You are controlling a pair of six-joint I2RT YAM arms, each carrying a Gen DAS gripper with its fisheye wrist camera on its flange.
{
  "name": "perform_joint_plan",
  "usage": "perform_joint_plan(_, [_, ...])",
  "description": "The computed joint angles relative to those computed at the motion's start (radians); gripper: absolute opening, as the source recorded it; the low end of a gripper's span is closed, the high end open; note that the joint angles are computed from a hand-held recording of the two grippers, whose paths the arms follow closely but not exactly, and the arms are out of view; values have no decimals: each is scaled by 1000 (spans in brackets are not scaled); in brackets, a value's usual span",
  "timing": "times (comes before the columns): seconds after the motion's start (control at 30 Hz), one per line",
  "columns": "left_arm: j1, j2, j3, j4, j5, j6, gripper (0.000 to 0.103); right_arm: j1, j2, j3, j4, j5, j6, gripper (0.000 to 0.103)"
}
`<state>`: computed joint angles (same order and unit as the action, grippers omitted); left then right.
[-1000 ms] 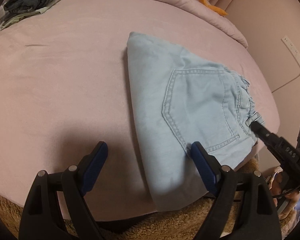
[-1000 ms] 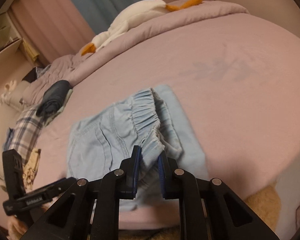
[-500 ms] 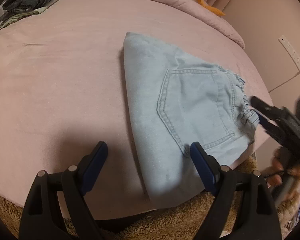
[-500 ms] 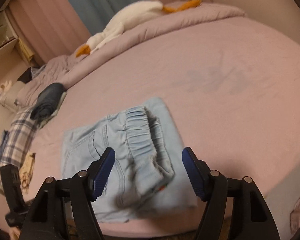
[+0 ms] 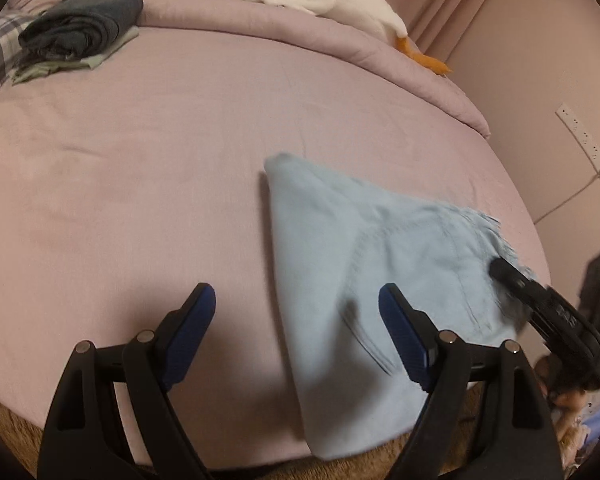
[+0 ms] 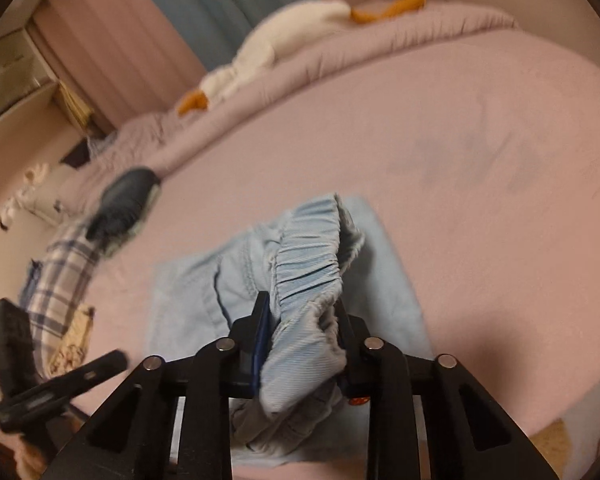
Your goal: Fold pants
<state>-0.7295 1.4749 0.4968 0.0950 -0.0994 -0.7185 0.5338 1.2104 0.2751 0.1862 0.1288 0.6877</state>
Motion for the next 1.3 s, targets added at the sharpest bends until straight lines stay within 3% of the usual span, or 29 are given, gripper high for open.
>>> perform_joint_plan(0.1, [29,101,63,16,26,22,76,13,45,18,-33,84,-7,26])
perform_joint_plan(0.2, [43,198,118,19,47,42,66,-35,154,13,23,45,-24,26])
perform_joint_plan(0.33, [64,272,131,54,95,29,65,-52,181,-17,79,30,-23,26])
perform_joint_plan(0.97, [-60,121,-51,85,130,10,67,-80,121,-45,51,1,-1,32])
perform_joint_plan(1.2, [-102,99,-115,174,141,-50,43,-95,73,-59,7,-20,4,33])
perform_joint_plan(1.3, [-93,123,-98,188,171,-36,42,-78,47,-63,-21,1,1,33])
